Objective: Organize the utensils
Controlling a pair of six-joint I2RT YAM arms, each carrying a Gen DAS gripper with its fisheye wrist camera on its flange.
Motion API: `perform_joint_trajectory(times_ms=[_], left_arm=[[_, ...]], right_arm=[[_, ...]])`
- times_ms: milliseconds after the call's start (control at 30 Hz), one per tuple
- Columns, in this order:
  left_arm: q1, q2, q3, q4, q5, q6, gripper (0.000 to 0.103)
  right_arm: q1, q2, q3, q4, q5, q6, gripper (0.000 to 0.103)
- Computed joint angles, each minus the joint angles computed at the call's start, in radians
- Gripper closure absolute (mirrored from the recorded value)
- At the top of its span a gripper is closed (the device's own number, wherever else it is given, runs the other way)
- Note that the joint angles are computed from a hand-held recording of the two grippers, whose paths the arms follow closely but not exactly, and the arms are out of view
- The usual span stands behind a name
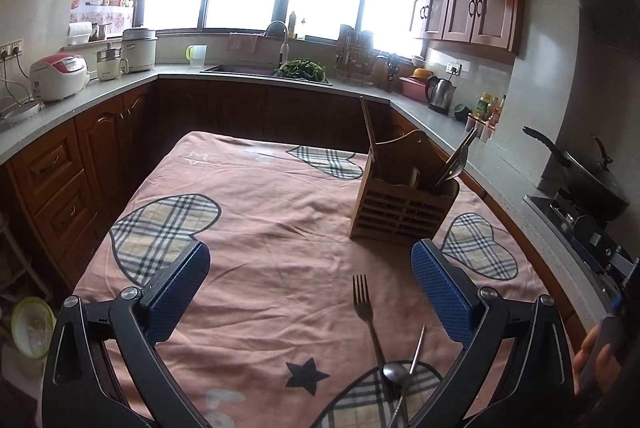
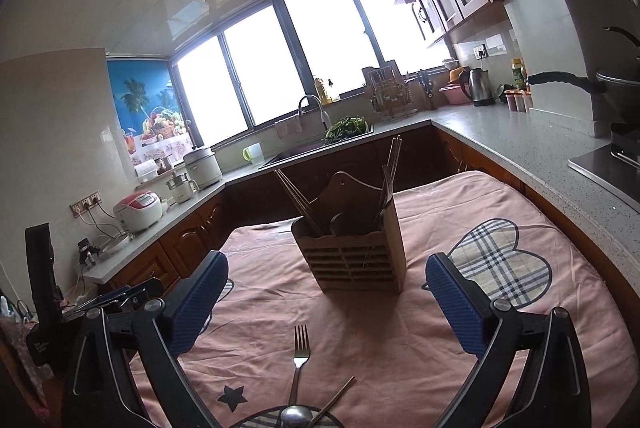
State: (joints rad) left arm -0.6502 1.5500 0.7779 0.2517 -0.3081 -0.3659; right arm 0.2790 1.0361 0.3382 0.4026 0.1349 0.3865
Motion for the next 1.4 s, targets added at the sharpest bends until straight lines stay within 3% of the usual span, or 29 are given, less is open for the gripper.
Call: perform_joint_trajectory(times_ms=[233, 433, 600, 700, 767, 1067, 1400], left_arm=[[-0.056, -0.129, -0.167, 0.045, -0.045, -0.023, 0.000], [-0.138, -0.231, -0.252, 0.015, -0.104, -0.024, 0.000], [-0.230, -0.324, -0.297, 0.005, -0.246, -0.025, 0.000], [-0.292, -0.333, -0.335, 0.081, -0.359, -0.007, 0.000], [-0.316, -0.318, -0.350, 0.117, -0.384, 0.008, 0.000], [-0.370, -0.238, -0.329, 0.039, -0.422, -0.018, 0.000], [-0.392, -0.270, -0.349, 0.008, -0.472, -0.037, 0.000]], right_arm=[[0.120, -0.132, -0.115, -0.034, 0.104, 0.040, 0.002], [0.243, -0.314, -0.144, -0.214, 0.224, 0.059, 0.002], [0.414, -0.488, -0.115, -0.394, 0.442, 0.033, 0.000], [0.555, -0.523, -0.138, -0.399, 0.624, 0.017, 0.000], [0.615, -0.511, -0.166, -0.369, 0.700, 0.014, 0.000], [0.674, -0.456, -0.219, -0.398, 0.724, 0.137, 0.000], [0.729, -0.443, -0.227, -0.416, 0.766, 0.184, 0.000]])
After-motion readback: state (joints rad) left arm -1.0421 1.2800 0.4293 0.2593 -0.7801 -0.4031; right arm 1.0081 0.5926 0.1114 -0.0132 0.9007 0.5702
